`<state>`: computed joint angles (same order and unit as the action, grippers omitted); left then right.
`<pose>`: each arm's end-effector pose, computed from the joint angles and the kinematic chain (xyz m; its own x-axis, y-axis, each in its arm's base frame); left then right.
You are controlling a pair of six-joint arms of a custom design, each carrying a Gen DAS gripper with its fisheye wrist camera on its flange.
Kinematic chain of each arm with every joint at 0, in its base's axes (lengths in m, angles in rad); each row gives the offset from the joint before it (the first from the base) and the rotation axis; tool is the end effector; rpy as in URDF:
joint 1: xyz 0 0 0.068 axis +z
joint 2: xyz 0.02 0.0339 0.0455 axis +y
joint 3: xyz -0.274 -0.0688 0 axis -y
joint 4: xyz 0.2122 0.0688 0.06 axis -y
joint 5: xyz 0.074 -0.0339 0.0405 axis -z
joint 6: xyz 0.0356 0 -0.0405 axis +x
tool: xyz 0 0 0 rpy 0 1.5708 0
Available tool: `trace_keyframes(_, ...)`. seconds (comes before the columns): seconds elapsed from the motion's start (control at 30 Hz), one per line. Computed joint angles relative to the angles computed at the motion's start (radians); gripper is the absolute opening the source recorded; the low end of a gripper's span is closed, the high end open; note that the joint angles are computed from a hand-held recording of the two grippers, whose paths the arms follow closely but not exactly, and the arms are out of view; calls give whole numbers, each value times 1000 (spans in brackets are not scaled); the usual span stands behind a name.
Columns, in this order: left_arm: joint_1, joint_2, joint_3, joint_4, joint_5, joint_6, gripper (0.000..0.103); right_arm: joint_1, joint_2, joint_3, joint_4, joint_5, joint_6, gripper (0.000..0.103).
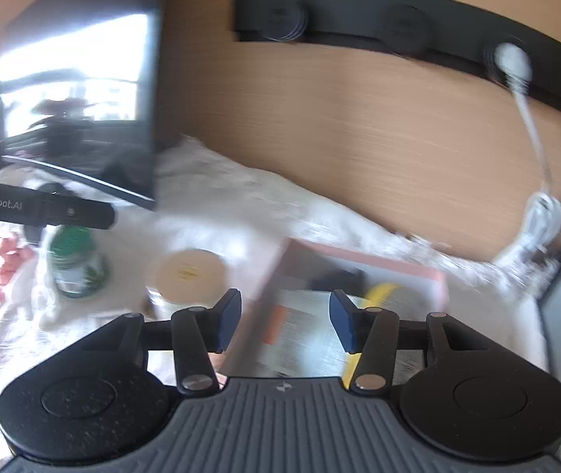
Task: Organize soft objects
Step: 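Withdraw both grippers from the box toward the green-lidded jar and gloves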
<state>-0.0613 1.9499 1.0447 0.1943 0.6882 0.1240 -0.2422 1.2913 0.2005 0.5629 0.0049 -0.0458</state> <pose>0.3745 -0.0456 0.1720 -0.5810 0.1314 -0.8032 0.6042 0.7308 -0.3175 0.1847 -0.0458 0.1611 -0.4997 0.0763 -0.8628 0.2213 0.9743 -0.0420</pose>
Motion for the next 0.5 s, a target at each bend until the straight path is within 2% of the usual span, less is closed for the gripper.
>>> trace_keyframes(0.17,142,91,54,-17,-42,-32,81,202,32,23,9,90,25,51)
trace_keyframes(0.27,169,118,53,-54,0,18,81,317,99,35,35,142,52,54)
trace_keyframes(0.4,133,138,42,-159,56,156,80,448,220,41,69,228,96,54)
trace_keyframes(0.5,37,152,4,-158,-23,198,81,501,290,32,91,265,115,54)
